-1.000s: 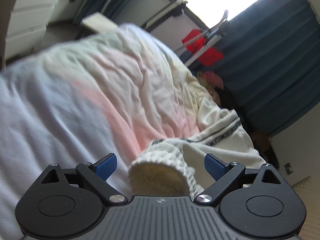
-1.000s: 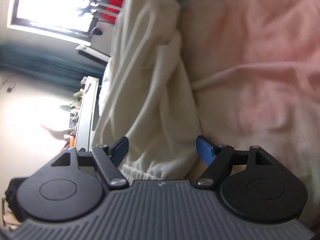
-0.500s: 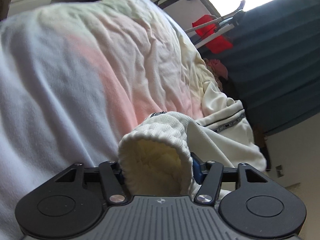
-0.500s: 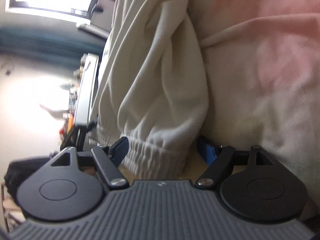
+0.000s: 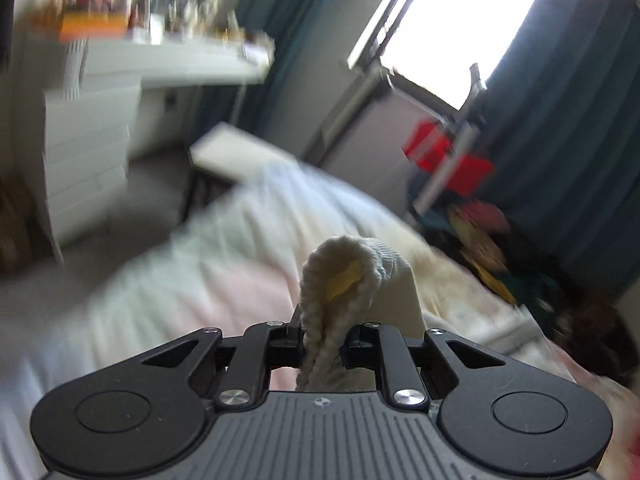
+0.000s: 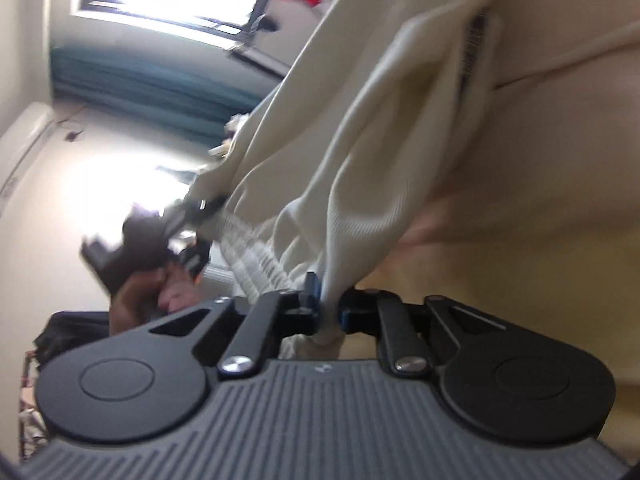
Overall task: Fold clothes
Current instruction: 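Hold the waistband with both grippers and raise it, shaking the sweatpants out, then lower the sweatpants flat onto the bed and open both grippers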
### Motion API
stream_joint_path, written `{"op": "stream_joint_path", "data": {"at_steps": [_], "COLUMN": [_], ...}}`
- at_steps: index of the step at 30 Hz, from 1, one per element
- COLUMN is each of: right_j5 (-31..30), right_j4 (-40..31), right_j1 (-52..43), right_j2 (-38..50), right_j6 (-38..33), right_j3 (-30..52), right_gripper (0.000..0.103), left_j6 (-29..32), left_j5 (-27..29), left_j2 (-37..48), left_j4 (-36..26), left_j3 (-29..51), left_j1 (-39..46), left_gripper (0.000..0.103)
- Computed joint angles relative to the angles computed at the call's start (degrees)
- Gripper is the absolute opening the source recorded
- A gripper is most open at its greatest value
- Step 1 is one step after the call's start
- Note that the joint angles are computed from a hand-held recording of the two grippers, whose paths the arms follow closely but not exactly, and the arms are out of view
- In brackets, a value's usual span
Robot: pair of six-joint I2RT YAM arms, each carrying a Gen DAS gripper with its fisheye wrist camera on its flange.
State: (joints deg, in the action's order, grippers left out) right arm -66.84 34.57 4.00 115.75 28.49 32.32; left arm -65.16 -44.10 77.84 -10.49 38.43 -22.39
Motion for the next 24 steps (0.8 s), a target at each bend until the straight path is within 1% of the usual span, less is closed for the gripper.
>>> {"op": "stream_joint_path", "data": {"at_steps": [2,3,4,6,7,8,10,12,14,15,17,18,20,21,22,23,24], "right_j5": [2.6,4.5,6.5,9.5,10.4,10.9,11.5,11.3,10.8,10.5,9.1,8.5,7.7,7.3,7.4,7.2,6.8], "right_j4": [16.0,21.8,25.9,29.1,28.6,27.4,18.2,7.4,0.3,-2.7,-5.6,-7.2,-11.5,-13.4,-15.9,-17.3,-18.3], "right_j1": [8.7,12.9,16.7,23.2,25.7,27.8,30.9,32.6,33.0,33.0,32.7,32.4,32.2,32.1,31.8,31.2,30.4], "right_j2": [2.4,4.3,6.3,11.0,13.5,16.1,19.1,22.4,25.0,26.0,26.1,25.5,23.5,22.0,20.2,18.2,16.2], "right_j6": [14.6,20.1,24.4,30.7,32.3,33.3,29.7,24.6,21.4,20.1,18.7,17.4,13.7,11.4,8.6,6.0,3.4], "right_j3": [0.4,2.1,4.6,11.7,15.8,20.2,28.3,37.0,43.0,45.7,47.2,47.0,46.4,45.3,44.2,42.2,39.8], "right_gripper": [0.009,0.009,0.009,0.009,0.009,0.009,0.009,0.01,0.011,0.012,0.014,0.016,0.018,0.022,0.028,0.046,0.074], "left_j6": [8.9,12.9,16.8,24.0,26.7,29.2,31.1,31.0,31.1,30.9,30.7,30.6,30.0,29.9,29.2,28.2,27.4], "left_j5": [0.7,1.0,1.2,1.5,1.8,1.9,4.1,7.6,10.2,11.0,12.5,13.2,14.3,13.9,13.2,13.4,14.1], "left_j2": [0.4,1.3,3.1,7.7,10.9,14.2,21.7,29.3,35.2,36.3,38.6,39.6,38.5,37.5,36.1,33.8,31.0], "left_j4": [-1.2,-1.4,-1.0,0.9,2.0,2.9,3.6,1.7,2.6,3.0,3.9,4.3,5.0,4.4,3.7,3.5,3.4], "left_j3": [4.5,7.0,9.4,14.1,16.4,19.0,24.1,29.4,32.1,32.2,32.5,32.6,30.6,29.9,28.9,26.5,24.0], "left_j1": [7.7,11.3,14.6,20.9,23.7,26.3,31.1,35.1,37.3,37.7,38.5,38.9,39.1,38.9,38.4,37.9,37.2], "left_gripper": [0.016,0.016,0.016,0.016,0.016,0.016,0.016,0.016,0.016,0.017,0.02,0.022,0.031,0.042,0.056,0.063,0.073]}}
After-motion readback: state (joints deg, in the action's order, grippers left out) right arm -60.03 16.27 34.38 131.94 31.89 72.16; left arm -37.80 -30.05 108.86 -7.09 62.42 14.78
